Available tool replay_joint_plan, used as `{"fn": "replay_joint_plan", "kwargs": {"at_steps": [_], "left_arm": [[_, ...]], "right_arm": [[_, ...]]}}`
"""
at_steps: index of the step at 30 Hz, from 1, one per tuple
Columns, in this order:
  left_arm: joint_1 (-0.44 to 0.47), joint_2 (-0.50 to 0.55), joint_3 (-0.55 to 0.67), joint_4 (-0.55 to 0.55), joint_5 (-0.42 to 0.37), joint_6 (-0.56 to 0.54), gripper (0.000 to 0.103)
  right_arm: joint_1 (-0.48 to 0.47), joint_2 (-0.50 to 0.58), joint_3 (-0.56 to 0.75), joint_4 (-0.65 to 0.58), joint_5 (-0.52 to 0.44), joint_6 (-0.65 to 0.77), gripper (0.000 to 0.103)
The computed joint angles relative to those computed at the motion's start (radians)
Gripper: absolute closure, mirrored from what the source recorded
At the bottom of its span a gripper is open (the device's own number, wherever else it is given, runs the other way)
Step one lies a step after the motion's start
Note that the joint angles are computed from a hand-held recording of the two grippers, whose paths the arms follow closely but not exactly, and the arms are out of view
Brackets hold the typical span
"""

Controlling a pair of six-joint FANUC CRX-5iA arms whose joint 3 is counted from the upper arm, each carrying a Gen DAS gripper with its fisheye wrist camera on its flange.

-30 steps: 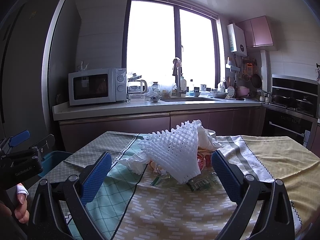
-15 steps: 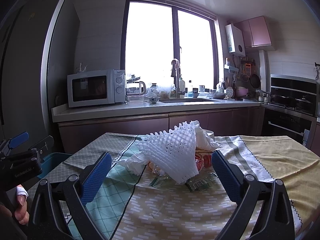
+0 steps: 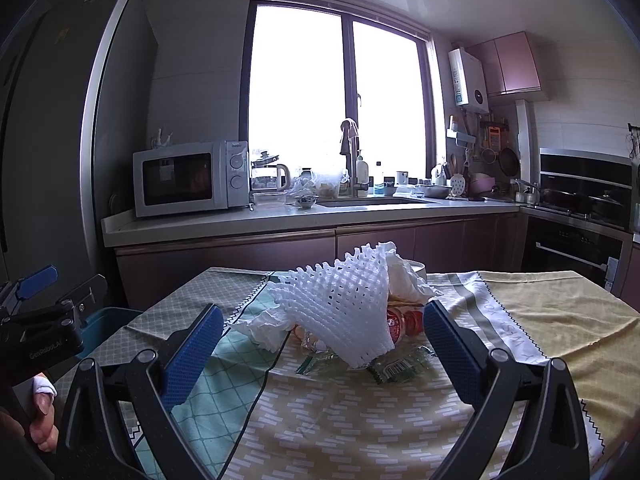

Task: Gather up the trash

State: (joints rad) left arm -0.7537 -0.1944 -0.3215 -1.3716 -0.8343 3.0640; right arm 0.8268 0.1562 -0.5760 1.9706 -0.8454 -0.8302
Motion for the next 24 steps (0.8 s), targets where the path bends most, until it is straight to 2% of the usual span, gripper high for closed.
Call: {"fn": "replay_joint_plan", "kwargs": {"at_steps": [24], "left_arm": [[-0.005, 0.009, 0.001, -0.014, 0.007, 0.015, 0.005]], "right_arm": [[-0.009, 0.000, 0.000, 0.011, 0.005, -0.009, 0.006]]}}
